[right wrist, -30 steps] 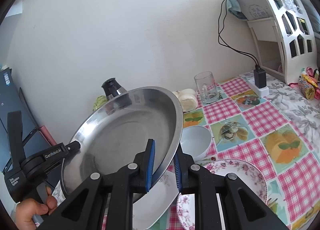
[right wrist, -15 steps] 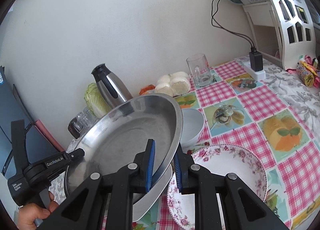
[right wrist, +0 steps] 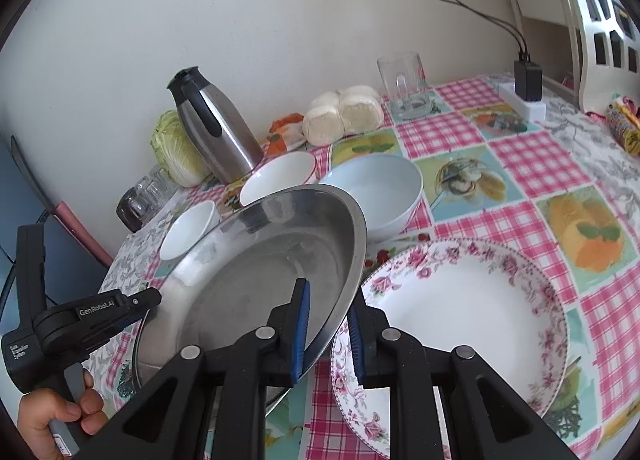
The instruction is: Organize plates and bowls
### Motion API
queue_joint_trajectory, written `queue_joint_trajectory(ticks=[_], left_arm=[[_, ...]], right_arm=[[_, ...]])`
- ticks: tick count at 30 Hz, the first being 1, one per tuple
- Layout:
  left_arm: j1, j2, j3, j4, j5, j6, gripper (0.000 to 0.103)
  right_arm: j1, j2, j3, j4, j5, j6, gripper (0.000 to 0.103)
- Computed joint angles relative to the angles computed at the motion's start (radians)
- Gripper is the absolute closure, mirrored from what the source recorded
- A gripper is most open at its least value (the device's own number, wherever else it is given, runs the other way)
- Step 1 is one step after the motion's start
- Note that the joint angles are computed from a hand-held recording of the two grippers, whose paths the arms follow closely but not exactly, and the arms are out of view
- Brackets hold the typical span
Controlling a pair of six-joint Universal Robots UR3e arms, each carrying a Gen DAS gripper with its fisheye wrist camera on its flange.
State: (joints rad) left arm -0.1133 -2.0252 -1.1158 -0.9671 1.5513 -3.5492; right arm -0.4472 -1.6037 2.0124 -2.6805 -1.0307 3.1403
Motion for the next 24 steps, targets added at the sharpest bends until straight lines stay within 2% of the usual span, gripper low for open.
queue_joint_trajectory(ticks=[24], left_arm=[[0.041,0.004,-0.020,-0.058,0.014,-0.056,0.083]], right_arm=[[0.127,0.106,-0.054,0.013,-0.125,-0.049,0.083]])
